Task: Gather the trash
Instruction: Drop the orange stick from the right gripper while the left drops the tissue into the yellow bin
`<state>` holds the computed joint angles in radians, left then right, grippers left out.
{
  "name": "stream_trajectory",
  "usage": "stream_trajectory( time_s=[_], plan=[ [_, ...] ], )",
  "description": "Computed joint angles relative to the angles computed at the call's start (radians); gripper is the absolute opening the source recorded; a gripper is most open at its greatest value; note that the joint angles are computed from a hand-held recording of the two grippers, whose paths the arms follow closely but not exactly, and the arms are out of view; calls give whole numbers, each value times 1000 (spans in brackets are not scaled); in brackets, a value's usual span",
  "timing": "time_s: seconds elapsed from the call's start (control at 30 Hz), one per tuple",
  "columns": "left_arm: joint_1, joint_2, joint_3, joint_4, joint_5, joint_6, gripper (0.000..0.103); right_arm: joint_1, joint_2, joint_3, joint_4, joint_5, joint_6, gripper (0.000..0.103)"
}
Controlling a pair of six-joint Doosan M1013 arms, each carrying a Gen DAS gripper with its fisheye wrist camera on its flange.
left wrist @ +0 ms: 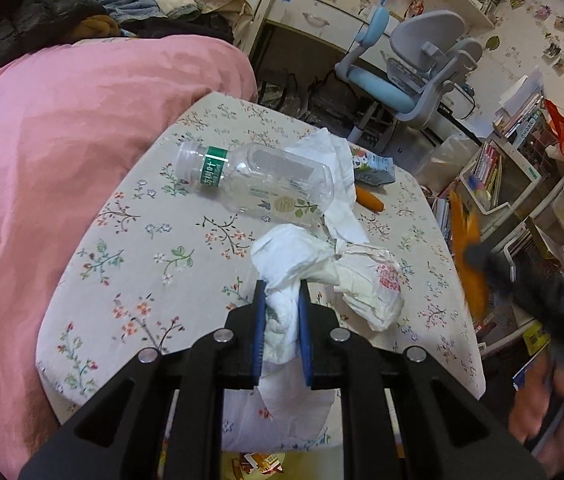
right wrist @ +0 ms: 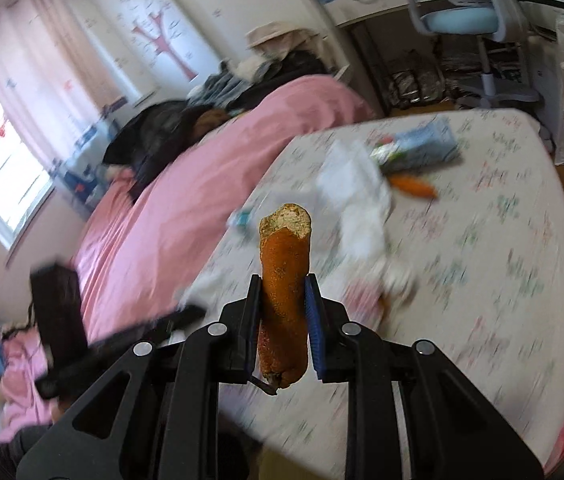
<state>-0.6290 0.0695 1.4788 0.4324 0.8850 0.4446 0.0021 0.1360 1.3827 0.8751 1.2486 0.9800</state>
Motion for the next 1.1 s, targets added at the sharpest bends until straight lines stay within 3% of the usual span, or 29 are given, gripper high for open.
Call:
stream_trajectory(
  time_s=[0.2,0.37,0.5,0.77,0.93,1.03,1.1],
  plan=[
    [-30,-20,18,36,8,-18,15,7,-105,158,-26,79,-36,20],
    [-55,-33,31,54,22,-21,15,21,-151,232,-94,134,-20,21],
    [-73,-39,39,58,37,-16,15,20,-165,258,-135,143,8,32],
    [-111,-37,42,28,84,32,15,-31,-191,274,-61,58,9,46],
    [-141,-25,43,-93,127,147,15,-73,-212,289,23,-34,7,52],
    [-150,-4,34,-206,176,263,19,-87,-216,293,51,-64,11,54],
    [-168,11,20,-202,219,304,35,-93,-217,294,59,-71,13,54]
  ],
)
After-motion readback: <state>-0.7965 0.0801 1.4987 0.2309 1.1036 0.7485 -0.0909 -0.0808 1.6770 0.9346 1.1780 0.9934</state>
